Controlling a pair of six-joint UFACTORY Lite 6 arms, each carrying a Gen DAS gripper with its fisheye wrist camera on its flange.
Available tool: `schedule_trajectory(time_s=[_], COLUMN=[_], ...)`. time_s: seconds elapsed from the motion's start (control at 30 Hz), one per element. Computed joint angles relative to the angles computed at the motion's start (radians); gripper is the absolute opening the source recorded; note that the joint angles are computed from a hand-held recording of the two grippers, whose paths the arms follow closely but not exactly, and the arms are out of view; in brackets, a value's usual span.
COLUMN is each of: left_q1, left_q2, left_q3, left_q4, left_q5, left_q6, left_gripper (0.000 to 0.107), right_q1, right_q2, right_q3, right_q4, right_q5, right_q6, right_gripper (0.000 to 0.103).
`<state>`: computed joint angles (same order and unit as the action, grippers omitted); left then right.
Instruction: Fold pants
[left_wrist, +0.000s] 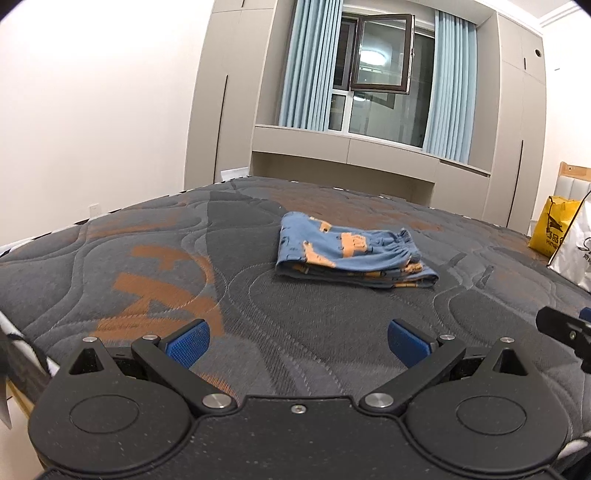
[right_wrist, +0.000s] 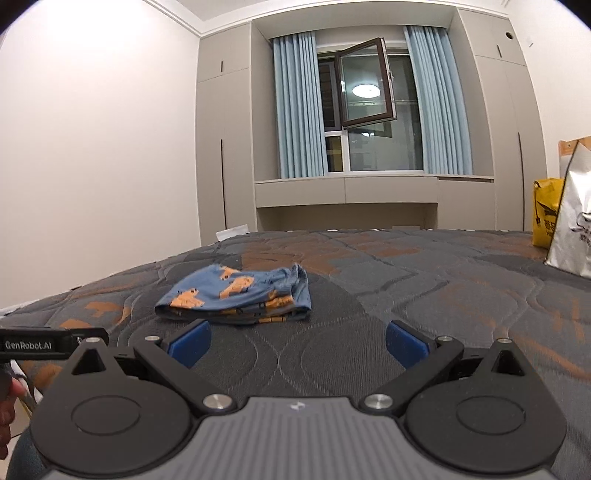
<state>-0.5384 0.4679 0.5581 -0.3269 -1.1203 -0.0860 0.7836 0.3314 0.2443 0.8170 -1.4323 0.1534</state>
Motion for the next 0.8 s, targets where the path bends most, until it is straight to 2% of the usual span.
schedule_trajectory(time_s=[0.27,0.8], left_q1=[-0.045,-0.089], left_q2=[0.062,0.073], left_q3=[-0.054,-0.060], left_q4=[-0.058,-0.116], left_q5=[-0.124,-0.157], left_q6=[-0.005,0.002], left_gripper=[0.102,0.102], right_q1=[0.109,0.106], right_q2=[0.159,0.191], right_q3=[0.014,0.032], right_q4=[0.099,0.119], right_q5=[-0.051,-0.075], right_q6=[0.139,0.125], right_gripper=[0.103,0.103])
